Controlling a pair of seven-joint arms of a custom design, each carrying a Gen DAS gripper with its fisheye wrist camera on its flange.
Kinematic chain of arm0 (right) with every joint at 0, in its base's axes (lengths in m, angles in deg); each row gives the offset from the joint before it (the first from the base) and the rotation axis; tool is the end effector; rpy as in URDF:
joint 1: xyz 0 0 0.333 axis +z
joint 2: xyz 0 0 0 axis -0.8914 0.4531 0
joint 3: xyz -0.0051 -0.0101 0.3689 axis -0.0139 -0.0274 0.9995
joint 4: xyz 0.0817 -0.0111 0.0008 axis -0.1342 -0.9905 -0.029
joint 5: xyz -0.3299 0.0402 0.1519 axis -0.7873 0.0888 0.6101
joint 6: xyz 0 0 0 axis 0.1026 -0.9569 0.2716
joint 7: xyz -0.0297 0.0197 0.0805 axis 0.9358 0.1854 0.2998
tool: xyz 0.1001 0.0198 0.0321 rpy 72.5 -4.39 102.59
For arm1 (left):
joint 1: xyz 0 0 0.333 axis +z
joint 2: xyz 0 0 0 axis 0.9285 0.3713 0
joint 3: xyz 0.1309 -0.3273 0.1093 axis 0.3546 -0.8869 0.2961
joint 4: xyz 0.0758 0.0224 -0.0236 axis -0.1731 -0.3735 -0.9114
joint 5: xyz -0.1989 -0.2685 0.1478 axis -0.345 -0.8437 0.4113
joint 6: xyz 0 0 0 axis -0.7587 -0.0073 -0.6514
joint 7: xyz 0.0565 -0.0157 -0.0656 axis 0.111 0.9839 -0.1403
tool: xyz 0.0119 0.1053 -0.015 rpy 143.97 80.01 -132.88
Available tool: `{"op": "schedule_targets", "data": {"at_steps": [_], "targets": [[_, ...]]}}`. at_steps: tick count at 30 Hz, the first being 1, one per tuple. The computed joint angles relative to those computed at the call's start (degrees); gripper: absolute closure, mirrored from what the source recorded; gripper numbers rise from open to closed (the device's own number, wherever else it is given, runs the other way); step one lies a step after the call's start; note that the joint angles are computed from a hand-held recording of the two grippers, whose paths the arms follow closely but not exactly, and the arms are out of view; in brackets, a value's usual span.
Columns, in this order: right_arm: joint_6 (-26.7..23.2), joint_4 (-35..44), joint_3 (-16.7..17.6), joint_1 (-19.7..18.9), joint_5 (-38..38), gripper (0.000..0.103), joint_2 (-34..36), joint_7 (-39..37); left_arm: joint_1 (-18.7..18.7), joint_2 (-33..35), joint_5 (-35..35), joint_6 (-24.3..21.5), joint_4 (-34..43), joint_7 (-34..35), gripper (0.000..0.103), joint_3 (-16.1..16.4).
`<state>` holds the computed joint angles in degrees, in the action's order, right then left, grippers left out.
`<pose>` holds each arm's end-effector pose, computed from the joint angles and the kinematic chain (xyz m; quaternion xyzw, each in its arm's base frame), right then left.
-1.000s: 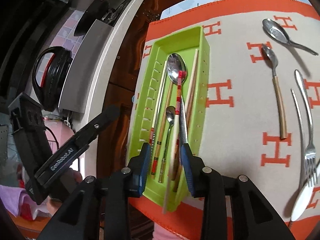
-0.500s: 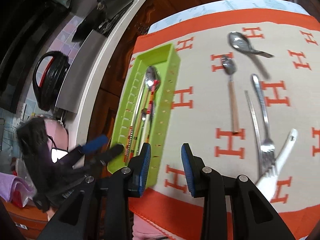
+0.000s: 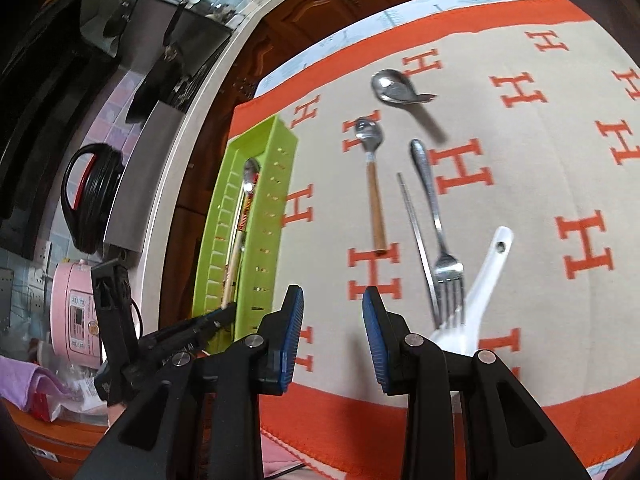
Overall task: Organize utensils
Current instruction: 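Nudge the white chopstick in the tray into line with the left tool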
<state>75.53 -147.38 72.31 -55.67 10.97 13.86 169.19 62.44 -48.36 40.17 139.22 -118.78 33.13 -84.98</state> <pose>0.6394 0.1084 0.5910 -0.5488 0.7700 0.0810 0.3151 0.6785 -0.1896 0.5702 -0.6641 0.7314 -0.1543 0.0129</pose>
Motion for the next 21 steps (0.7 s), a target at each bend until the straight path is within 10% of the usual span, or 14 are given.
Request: {"op": "schedule_targets", "data": {"at_steps": [5, 21], "targets": [[1.6, -1.9, -0.8, -0.4, -0.6, 0.071, -1.4, 0.8, -0.8, 0.8, 2.8, -0.8, 2.0, -3.8, 0.046, 1.2], [2.5, -8.4, -2.4, -2.6, -2.2, 0.071, -4.2, 3.9, -4.5, 1.4, 5.5, -0.1, 7.7, -0.1, 0.043, -0.9]]}}
